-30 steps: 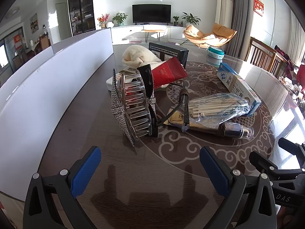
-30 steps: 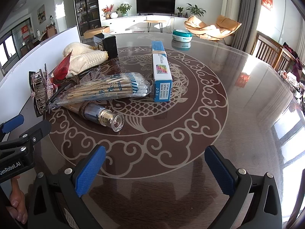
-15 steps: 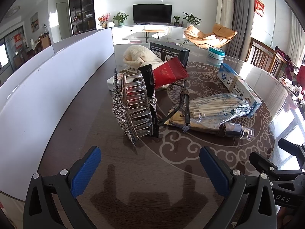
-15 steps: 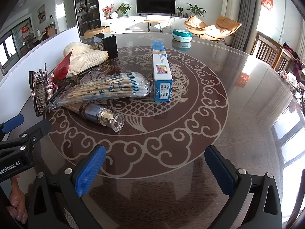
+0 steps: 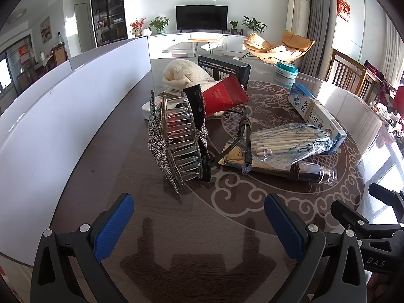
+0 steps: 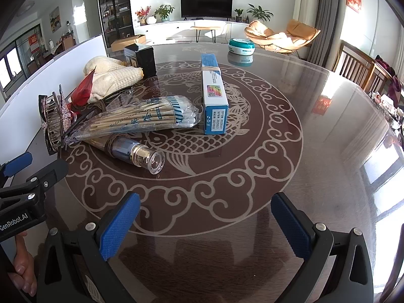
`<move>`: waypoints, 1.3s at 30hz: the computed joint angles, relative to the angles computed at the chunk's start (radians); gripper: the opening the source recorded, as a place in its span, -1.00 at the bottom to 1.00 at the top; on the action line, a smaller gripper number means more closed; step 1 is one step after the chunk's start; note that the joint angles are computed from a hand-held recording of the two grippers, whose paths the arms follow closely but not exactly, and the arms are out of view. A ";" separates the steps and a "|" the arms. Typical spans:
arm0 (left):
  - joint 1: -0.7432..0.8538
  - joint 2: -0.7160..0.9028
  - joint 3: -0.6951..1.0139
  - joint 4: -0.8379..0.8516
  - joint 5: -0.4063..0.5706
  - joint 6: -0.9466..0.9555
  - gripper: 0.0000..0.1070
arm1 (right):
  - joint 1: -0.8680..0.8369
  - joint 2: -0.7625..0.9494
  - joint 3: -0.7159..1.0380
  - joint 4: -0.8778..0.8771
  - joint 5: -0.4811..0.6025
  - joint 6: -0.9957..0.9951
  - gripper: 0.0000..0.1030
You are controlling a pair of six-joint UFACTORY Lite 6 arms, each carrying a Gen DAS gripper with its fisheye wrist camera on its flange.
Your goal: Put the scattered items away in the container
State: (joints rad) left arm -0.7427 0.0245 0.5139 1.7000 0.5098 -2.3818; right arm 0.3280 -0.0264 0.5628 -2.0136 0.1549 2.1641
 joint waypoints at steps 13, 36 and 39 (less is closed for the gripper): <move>-0.002 0.007 0.010 -0.024 0.003 0.026 0.93 | -0.005 -0.001 -0.001 -0.006 -0.007 0.007 1.00; 0.116 -0.056 -0.057 -0.034 -0.114 0.112 0.93 | -0.049 0.000 -0.001 -0.182 -0.077 0.162 1.00; 0.162 -0.081 -0.083 0.004 -0.157 0.087 0.93 | -0.042 0.004 0.002 -0.097 -0.071 0.081 1.00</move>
State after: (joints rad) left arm -0.5810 -0.0563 0.4310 1.7043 0.3530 -2.2948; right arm 0.2863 -0.0228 0.5653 -2.1111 0.0835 2.2448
